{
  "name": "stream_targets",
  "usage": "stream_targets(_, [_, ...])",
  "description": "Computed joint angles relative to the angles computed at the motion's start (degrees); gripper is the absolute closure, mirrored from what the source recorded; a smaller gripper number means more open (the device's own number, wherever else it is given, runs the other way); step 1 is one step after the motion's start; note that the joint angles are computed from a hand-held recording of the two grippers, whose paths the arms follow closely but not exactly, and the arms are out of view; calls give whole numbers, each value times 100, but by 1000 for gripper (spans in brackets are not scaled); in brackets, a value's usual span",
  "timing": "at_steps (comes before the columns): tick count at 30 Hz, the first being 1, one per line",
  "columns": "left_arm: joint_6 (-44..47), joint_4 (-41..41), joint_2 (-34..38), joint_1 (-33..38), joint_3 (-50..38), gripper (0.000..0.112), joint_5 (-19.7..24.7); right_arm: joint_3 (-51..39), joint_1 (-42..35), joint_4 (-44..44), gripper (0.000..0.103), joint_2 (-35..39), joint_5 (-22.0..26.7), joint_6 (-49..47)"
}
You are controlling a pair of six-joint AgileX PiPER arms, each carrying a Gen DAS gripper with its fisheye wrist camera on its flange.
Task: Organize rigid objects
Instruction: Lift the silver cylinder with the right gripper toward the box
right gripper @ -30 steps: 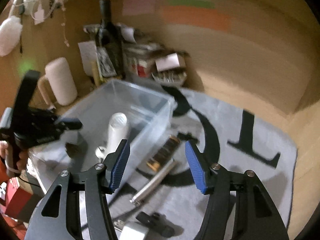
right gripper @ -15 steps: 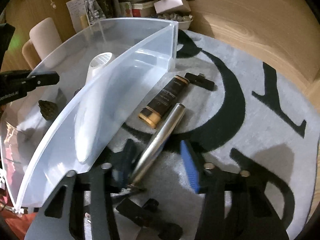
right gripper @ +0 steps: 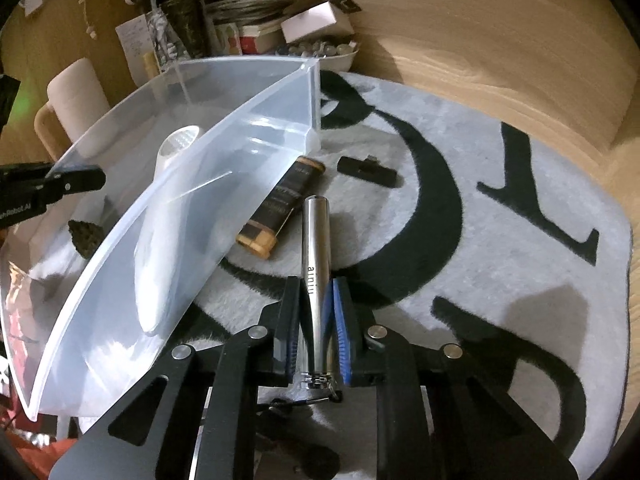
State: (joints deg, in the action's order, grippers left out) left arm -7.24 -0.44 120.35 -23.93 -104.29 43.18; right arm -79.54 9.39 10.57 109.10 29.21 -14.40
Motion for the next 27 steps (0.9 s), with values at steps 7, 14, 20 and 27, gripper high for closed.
stream_targets(7, [0,0,3,2,-4,104,2,93,-162,92,89,-266,-193,62])
stream_targets(14, [-6,9,1,-4,-2,104,2,143,-232,356,89,-606,-373,-137])
stream_targets(20, [-15,18,-11,-9,18,104,-8,149,-165,678,89,-914,-544,-481])
stream_targets(27, [-13,18,-10,-9,16,104,-6,7,75,956,89,-1192,-664,-814])
